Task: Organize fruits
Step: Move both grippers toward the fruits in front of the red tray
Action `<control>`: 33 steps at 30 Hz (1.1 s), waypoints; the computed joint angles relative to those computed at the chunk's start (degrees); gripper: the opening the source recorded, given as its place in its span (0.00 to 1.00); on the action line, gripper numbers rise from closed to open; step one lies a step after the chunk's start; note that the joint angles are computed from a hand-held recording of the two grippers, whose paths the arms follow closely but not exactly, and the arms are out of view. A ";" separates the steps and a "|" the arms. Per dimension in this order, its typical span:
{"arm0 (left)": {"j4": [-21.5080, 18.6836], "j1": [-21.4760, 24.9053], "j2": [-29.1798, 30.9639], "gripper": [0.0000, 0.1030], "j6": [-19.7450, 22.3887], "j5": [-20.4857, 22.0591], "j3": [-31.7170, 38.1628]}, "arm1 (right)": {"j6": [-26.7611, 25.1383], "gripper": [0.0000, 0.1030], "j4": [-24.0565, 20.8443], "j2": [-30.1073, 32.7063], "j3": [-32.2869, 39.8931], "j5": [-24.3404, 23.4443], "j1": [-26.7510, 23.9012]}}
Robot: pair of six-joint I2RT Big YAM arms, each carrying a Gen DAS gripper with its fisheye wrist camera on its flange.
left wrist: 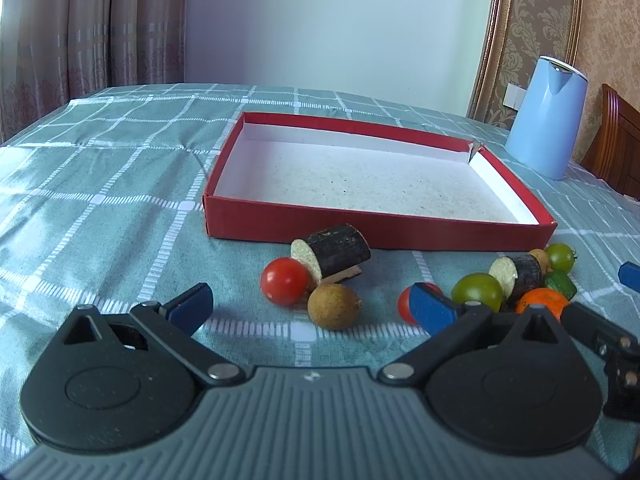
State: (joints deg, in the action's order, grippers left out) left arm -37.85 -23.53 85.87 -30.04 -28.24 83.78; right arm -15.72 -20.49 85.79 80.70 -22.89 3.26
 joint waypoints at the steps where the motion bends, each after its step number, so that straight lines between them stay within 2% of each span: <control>1: 0.00 0.00 0.00 1.00 0.00 0.00 0.00 | -0.09 0.99 0.28 -0.31 -0.41 -0.28 -0.03; 2: 0.00 0.00 0.00 1.00 0.00 0.00 0.00 | -0.21 0.96 0.05 -0.60 -0.68 -0.74 -0.13; 3: -0.12 0.06 0.04 1.00 -0.09 -0.02 0.08 | -0.61 0.88 -1.09 -0.63 -0.46 -1.69 -0.33; 4: -0.22 0.05 0.03 1.00 -0.24 -0.12 0.08 | -0.74 0.78 -2.80 -0.40 0.13 -2.95 -0.58; 5: -0.33 0.06 0.01 1.00 -0.38 -0.18 0.09 | -1.07 0.74 -5.12 0.03 1.02 -4.21 -0.85; 7: -0.42 0.10 -0.06 1.00 -0.51 -0.12 0.06 | -1.96 0.58 -9.15 1.04 2.60 -5.81 -1.14; 9: -0.40 0.11 -0.06 1.00 -0.47 -0.13 0.05 | -2.00 0.54 -10.56 1.72 3.13 -6.95 -1.15; 15: -0.40 0.20 -0.11 1.00 -0.54 0.05 -0.01 | -4.57 0.52 -13.39 2.56 4.76 -7.41 0.15; 19: -0.46 0.28 -0.12 1.00 -0.64 0.12 -0.01 | -5.86 0.52 -15.04 4.05 7.14 -4.84 1.55; 21: -0.50 0.35 -0.14 1.00 -0.80 0.09 -0.01 | -5.36 0.51 -17.44 5.62 9.45 -4.44 1.86; 23: -0.37 0.32 -0.44 1.00 -1.10 -0.53 -0.32 | -4.09 0.42 -18.13 6.57 10.65 -3.77 1.90; 26: 1.91 0.06 -2.18 1.00 -1.01 -1.21 -2.45 | -2.98 0.41 -18.90 7.06 11.30 -6.34 1.07; 28: 2.62 -0.54 -3.29 1.00 0.58 -3.32 -3.59 | -2.21 0.41 -19.95 7.77 12.28 -8.00 0.60; 33: 2.87 -2.72 -6.05 1.00 8.66 -8.99 -6.63 | -1.81 0.41 -20.58 8.08 12.77 -8.83 0.43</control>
State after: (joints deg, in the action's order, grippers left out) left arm -34.98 -26.25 79.82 -21.38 -37.23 77.15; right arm -17.53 -41.07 93.87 93.48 -31.71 3.69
